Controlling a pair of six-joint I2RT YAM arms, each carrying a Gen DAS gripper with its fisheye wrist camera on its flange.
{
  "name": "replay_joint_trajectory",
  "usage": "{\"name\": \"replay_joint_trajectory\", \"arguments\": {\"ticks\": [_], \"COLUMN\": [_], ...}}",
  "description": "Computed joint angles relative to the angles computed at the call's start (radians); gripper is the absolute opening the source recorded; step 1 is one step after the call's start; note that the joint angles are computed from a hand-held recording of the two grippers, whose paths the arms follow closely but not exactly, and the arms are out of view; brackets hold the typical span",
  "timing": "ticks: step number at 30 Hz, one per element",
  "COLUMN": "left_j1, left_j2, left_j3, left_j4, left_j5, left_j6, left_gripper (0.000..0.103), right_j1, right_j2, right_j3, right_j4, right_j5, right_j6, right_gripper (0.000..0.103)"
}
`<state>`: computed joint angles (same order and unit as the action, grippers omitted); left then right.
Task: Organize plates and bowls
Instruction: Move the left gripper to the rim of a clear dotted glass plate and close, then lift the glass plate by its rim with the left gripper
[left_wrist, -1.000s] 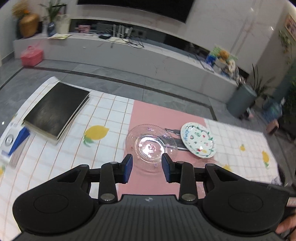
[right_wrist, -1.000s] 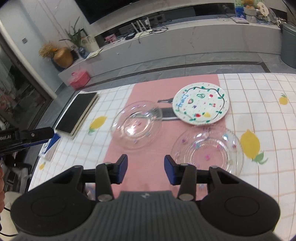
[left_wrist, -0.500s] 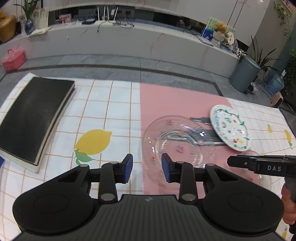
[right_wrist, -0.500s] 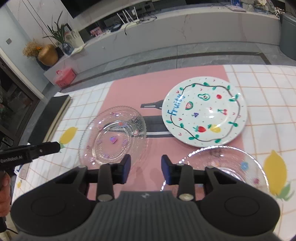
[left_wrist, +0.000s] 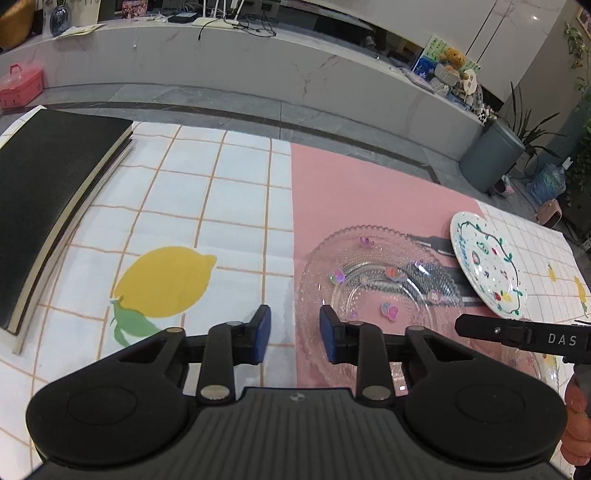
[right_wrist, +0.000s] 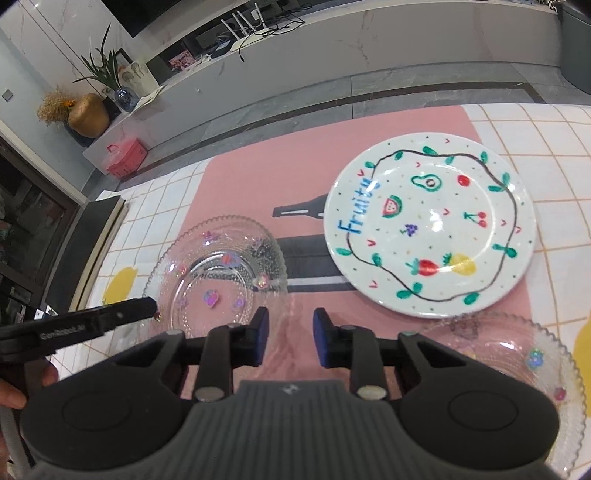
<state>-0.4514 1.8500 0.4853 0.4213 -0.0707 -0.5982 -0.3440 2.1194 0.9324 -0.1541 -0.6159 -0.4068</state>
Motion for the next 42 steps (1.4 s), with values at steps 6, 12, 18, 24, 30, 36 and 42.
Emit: {"name": "replay_joint_trajectory", "arguments": {"ticks": [6,12,18,24,30,36,42], "left_j1": [0.019,0.001,-0.011,-0.044,-0.152,-0.328,-0.561], "left_j2": [0.015,-0.003,-0.04,-0.156,-0.369,-0.579,-0.652], "left_j3": [-0.007,0.01,-0.004,-0.043,-0.053,0.018,0.135], "left_j4": [0.052,0.001,-0.036,-0.094,-0.285,-0.575,-0.832], "left_j5": [0.056,0.031,0.017,-0.008,-0.092,-0.243,-0.409], "left_j6": [-0.018,-0.023,-0.027,-0.063,-0.136,-0.261,-0.481], "left_gripper": [0.016,0.014,0.012,0.011,0.011,0.011,0.011], "right_j1": [0.017,0.021,0.018,-0.024,-0.096,-0.209,-0.369], "right_j2": [0.007,0.015,0.008,-0.047,-0.172,-0.33,-0.438], "right_j3": [0.002,0.006,0.023,0.005,-0.036,-0.056,-0.01], "right_j4": [0.009,-0.002,-0.064,-0.143,-0.262,-0.463,-0.746], "right_j5": [-0.013,-0.023,-0.022,-0.047,-0.087,-0.153,-0.195], "right_j6": [0.017,0.049,0.052,-0.012,-0.092,-0.215,-0.429], "right_gripper": [0.016,0.009,0.007,0.007,0.007,0.007,0.007]}}
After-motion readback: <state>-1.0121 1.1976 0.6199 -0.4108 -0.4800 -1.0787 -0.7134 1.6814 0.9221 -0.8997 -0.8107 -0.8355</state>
